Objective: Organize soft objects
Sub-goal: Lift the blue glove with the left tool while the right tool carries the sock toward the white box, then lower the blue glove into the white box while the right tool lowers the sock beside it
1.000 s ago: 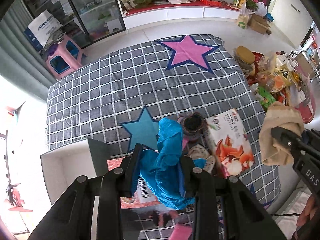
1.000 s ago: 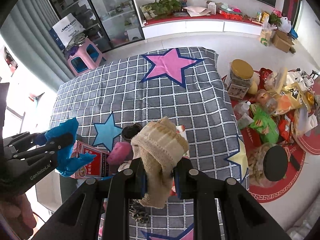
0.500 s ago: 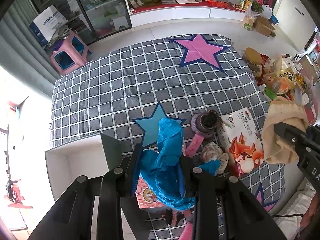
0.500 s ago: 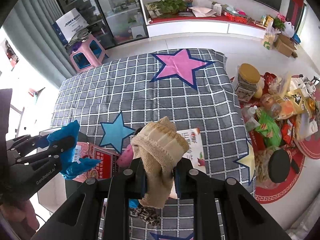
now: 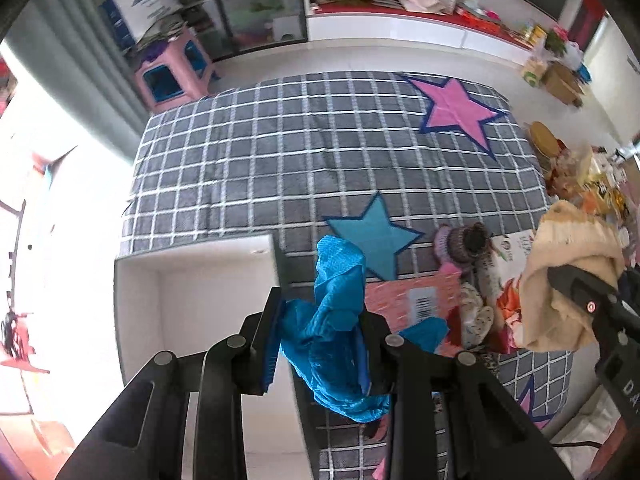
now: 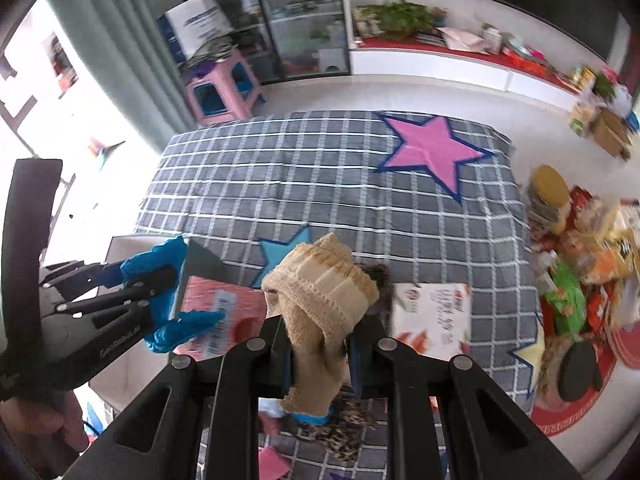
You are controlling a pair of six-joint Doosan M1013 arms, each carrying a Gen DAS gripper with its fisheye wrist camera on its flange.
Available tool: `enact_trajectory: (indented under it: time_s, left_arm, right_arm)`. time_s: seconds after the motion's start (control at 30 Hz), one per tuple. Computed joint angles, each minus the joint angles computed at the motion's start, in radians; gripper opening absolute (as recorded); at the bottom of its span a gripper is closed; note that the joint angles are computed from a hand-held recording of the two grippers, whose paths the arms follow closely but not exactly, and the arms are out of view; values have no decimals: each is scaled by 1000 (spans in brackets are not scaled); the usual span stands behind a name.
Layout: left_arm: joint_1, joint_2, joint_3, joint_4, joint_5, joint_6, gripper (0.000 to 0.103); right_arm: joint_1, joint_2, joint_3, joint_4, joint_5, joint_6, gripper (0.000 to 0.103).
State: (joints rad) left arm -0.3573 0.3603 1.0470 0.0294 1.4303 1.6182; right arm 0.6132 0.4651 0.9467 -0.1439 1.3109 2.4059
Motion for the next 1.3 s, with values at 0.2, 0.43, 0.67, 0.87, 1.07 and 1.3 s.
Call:
enact_trajectory:
  time_s: [0.2,0.43,0.67,0.87,1.07,1.3]
  left_arm:
    - [33,-27,40,5,-6,-19,33]
    - [66,-66,100,10,-5,-31,33]
    - [107,-102,167,16,13,-53,33]
    - [145,-126,223,21,36,-82,33]
    - [173,-138,258,12,49,-94,33]
    - [187,-131,272,-2,61,-100,33]
  right_arm:
    - [21,43,-76,27,5,-85,22]
    - [48,89,-153,76,18,-187,22]
    - [78,133,-226,136,23,-312,22]
    - [98,186,-300,185,70,-405,22]
    - [112,245,-385,209,127,-475,22]
    - [120,299,-465,220,189,-510,22]
